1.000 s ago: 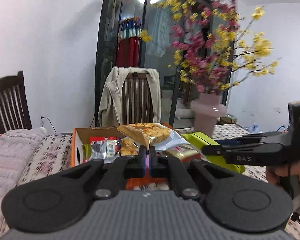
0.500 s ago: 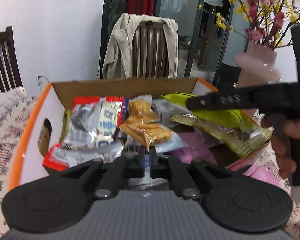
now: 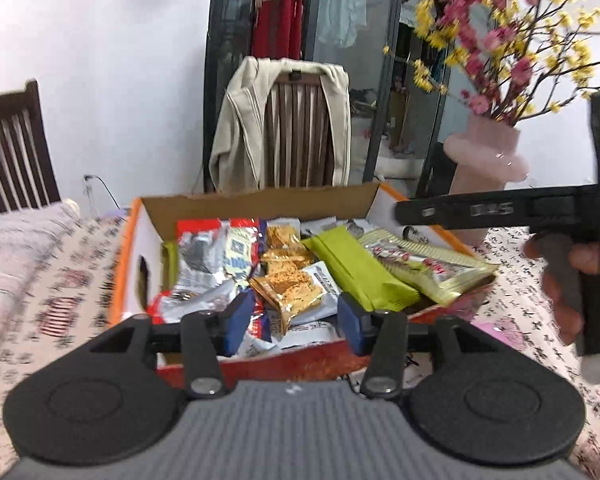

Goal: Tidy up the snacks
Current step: 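Open both tools inside the box to release the packets, then move both open tools back toward the remaining packets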

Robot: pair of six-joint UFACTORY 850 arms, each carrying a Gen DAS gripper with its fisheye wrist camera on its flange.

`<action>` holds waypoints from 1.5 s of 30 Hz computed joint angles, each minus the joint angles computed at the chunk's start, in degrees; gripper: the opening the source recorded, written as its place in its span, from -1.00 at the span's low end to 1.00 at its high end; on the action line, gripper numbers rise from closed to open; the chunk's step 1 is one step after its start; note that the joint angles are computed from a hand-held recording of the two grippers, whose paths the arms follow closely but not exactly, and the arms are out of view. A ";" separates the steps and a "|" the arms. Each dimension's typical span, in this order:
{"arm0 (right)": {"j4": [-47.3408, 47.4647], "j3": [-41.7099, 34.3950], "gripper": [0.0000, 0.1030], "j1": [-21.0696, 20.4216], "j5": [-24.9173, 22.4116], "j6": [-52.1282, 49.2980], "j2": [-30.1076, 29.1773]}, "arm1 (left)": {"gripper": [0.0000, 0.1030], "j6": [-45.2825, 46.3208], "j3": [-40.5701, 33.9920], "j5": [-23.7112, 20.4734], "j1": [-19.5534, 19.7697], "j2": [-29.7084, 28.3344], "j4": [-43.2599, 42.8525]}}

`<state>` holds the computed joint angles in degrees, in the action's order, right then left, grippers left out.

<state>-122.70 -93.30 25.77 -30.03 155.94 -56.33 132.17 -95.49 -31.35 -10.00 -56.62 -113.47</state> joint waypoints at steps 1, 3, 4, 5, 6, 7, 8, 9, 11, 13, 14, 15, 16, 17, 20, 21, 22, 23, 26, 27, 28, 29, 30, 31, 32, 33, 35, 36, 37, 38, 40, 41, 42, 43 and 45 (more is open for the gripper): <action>-0.50 2.87 0.26 0.67 -1.70 0.48 2.20 | 0.04 2.25 2.79 -0.31 0.27 2.07 -1.84; -0.32 7.76 0.39 1.91 -4.70 1.57 5.98 | 0.14 6.01 7.75 -1.24 0.76 5.82 -5.03; -0.32 10.49 0.45 2.74 -6.19 2.33 8.07 | 0.24 8.78 11.19 -2.30 1.23 8.22 -7.24; -0.61 13.53 0.48 3.69 -7.58 3.27 10.35 | 0.31 11.16 14.04 -3.21 1.51 10.17 -9.18; -0.49 16.23 0.50 4.70 -8.85 3.72 12.37 | 0.44 13.47 17.08 -4.64 2.03 12.19 -10.74; -0.31 18.62 0.58 5.70 -10.16 4.02 14.08 | 0.50 15.56 20.33 -6.30 2.68 14.26 -12.02; 0.11 21.16 0.65 6.97 -11.84 4.23 15.77 | 0.52 17.59 23.47 -7.58 3.28 16.27 -13.19; 1.05 23.80 0.66 8.54 -13.38 4.01 17.52 | 0.59 19.54 26.46 -8.67 3.80 18.18 -14.07; 2.78 27.89 0.67 11.44 -16.08 3.68 20.12 | 0.72 24.12 33.06 -11.74 5.07 22.04 -16.62; 5.08 31.51 0.68 14.87 -19.43 3.27 22.26 | 0.92 27.47 39.04 -15.32 6.55 25.27 -18.62; 6.56 33.12 0.70 16.81 -21.47 3.40 23.11 | 0.93 28.76 41.97 -17.00 7.39 26.78 -19.14; 7.94 34.38 0.71 18.51 -23.06 3.45 23.78 | 0.93 29.59 44.39 -18.16 8.19 28.08 -19.34; 9.58 35.75 0.73 20.53 -24.87 3.57 24.39 | 0.94 30.70 46.91 -19.08 8.89 29.42 -20.00; 10.86 36.93 0.75 22.13 -26.34 3.84 24.87 | 0.94 32.04 49.70 -20.29 9.64 30.71 -21.06; 14.97 39.53 0.87 27.62 -30.12 6.05 25.26 | 0.95 33.12 56.60 -23.58 12.27 33.79 -21.58; 15.41 40.50 0.87 29.20 -30.68 7.92 25.35 | 0.95 33.09 58.66 -24.69 13.21 34.67 -21.57; 16.15 41.11 0.87 30.81 -31.09 9.70 25.21 | 0.96 33.52 60.67 -26.17 14.23 35.37 -21.63; 17.04 41.38 0.87 32.28 -31.30 10.55 24.91 | 0.97 34.08 62.27 -27.65 15.21 35.82 -21.94; 21.83 40.91 0.87 36.78 -32.47 10.10 23.23 | 0.99 36.23 66.89 -31.75 17.90 37.00 -23.82; 23.54 40.43 0.87 38.09 -32.79 9.16 22.56 | 0.99 37.07 68.34 -32.86 18.86 37.19 -24.35; 25.82 39.55 0.87 39.55 -33.16 7.84 21.67 | 0.99 37.54 69.12 -33.26 19.73 37.24 -24.51; 27.43 38.92 0.87 40.69 -33.48 6.87 20.96 | 0.99 38.37 70.10 -33.64 20.62 37.16 -24.72; 28.84 38.18 0.87 41.76 -33.82 6.29 20.17 | 0.99 38.95 70.85 -33.87 21.45 36.94 -25.00; 30.21 37.49 0.88 42.90 -34.01 6.13 19.38 | 1.00 38.89 71.45 -33.65 22.10 36.72 -25.56; 31.15 36.86 0.88 43.94 -34.10 5.79 18.68 | 1.00 38.25 72.03 -32.94 22.63 36.53 -26.62; 31.95 36.15 0.88 44.87 -34.23 5.36 17.96 | 0.99 37.23 72.33 -32.22 23.37 36.18 -26.34; 33.34 34.72 0.88 46.50 -34.07 4.93 16.53 | 0.99 35.68 72.85 -30.92 25.08 35.77 -23.88; 33.59 34.16 0.88 47.06 -33.82 5.11 15.98 | 0.99 35.84 73.22 -30.85 25.89 35.60 -22.92; 34.04 33.64 0.88 47.66 -33.43 5.51 15.44 | 0.99 36.75 73.64 -31.11 26.38 35.45 -22.54; 34.68 33.01 0.88 48.27 -33.08 5.54 14.87 | 0.99 38.04 74.13 -31.36 26.78 35.56 -22.45; 36.03 31.83 0.88 49.56 -32.95 5.68 13.82 | 0.99 39.88 74.88 -32.02 27.41 35.77 -22.22; 36.52 31.49 0.88 50.16 -32.83 5.83 13.45 | 0.99 40.10 74.95 -32.07 27.48 35.81 -21.93; 37.15 31.15 0.88 50.72 -32.85 6.01 13.12 | 0.99 39.95 74.87 -32.02 27.42 35.82 -21.63; 37.91 30.85 0.88 51.32 -32.90 6.17 12.79 | 0.99 39.58 74.85 -31.98 27.58 35.92 -21.25; 39.22 30.72 0.88 52.02 -33.01 6.26 12.59 | 0.99 38.95 74.70 -32.06 27.89 35.98 -20.60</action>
